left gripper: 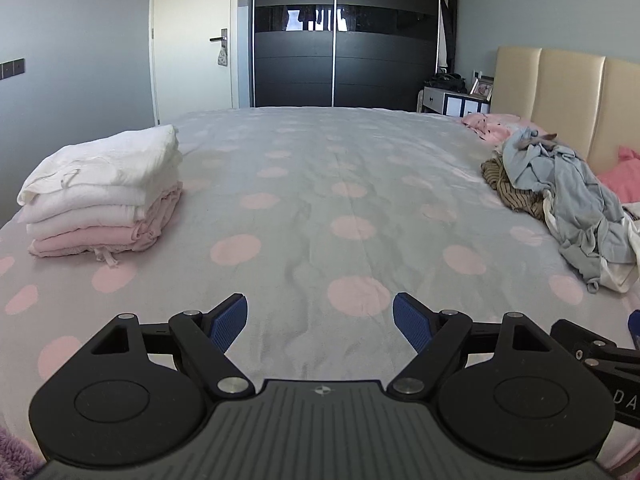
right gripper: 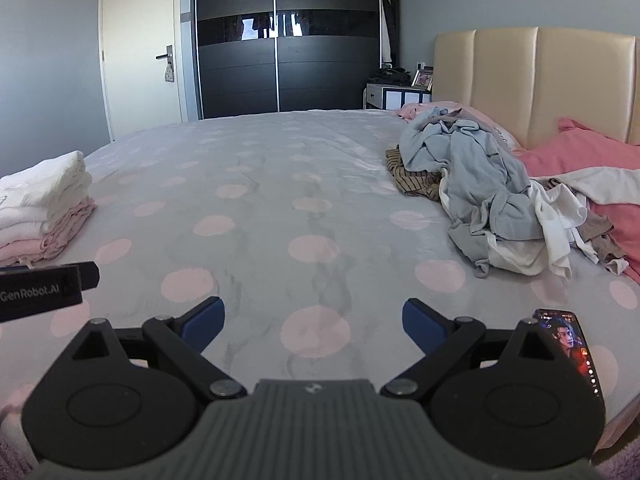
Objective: Fold clothes
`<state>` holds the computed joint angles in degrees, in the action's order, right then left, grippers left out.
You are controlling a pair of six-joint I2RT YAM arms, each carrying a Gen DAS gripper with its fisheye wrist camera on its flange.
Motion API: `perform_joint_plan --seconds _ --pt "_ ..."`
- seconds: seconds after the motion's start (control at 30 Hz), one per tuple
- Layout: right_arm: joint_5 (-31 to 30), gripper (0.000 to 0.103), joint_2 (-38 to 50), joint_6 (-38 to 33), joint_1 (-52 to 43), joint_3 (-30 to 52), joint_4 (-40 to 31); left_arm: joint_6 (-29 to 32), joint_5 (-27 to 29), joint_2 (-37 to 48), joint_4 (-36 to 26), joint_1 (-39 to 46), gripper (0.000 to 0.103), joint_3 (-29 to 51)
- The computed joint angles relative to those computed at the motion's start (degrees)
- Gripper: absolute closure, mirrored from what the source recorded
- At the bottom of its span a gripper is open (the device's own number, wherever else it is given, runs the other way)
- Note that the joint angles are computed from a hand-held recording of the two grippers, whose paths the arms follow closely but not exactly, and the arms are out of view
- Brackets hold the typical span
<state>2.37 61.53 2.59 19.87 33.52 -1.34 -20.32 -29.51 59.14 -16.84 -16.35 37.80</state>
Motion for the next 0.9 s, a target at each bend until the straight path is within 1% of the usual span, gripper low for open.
perform_joint_plan --seconds 0.07,0.13,0.2,0.27,0.43,0.63,0.77,0.9 --pt "1.0 0.006 1.8 -1.8 1.1 -0.7 3.5 1.1 -1.4 1.1 3.6 -0.5 0.022 -1.8" --pt "0.6 0.006 3.8 -2.7 1.2 -1.2 6.9 1.1 -1.9 3.1 5.4 -0.3 0.021 -2.5" --pt "0.1 0.006 6.0 -3.4 1.2 -1.6 10.4 0.0 -0.5 4.6 5.7 1.1 0.020 -2.5" --pt "-0.5 0.006 8.8 -3.3 1.3 -0.9 12.0 -0.8 0.8 5.7 6.3 2.5 0.019 -2.6" --pt "-2.4 0.006 15.3 -4.8 1.7 1.6 13.7 -0.2 2.4 9.1 8.3 5.0 0.019 -2.1" --pt "-3.2 0.006 20.2 -5.0 1.6 4.1 14.2 0.5 4.8 12.8 8.0 7.0 0.019 -0.4" --pt "-4.1 0.006 21.6 -3.8 1.5 5.2 13.6 0.8 5.2 13.7 7.8 7.4 0.019 0.1" --pt "-4.2 0.006 21.8 -4.6 2.0 5.2 13.7 1.1 6.1 13.6 6.9 7.8 0.019 0.4"
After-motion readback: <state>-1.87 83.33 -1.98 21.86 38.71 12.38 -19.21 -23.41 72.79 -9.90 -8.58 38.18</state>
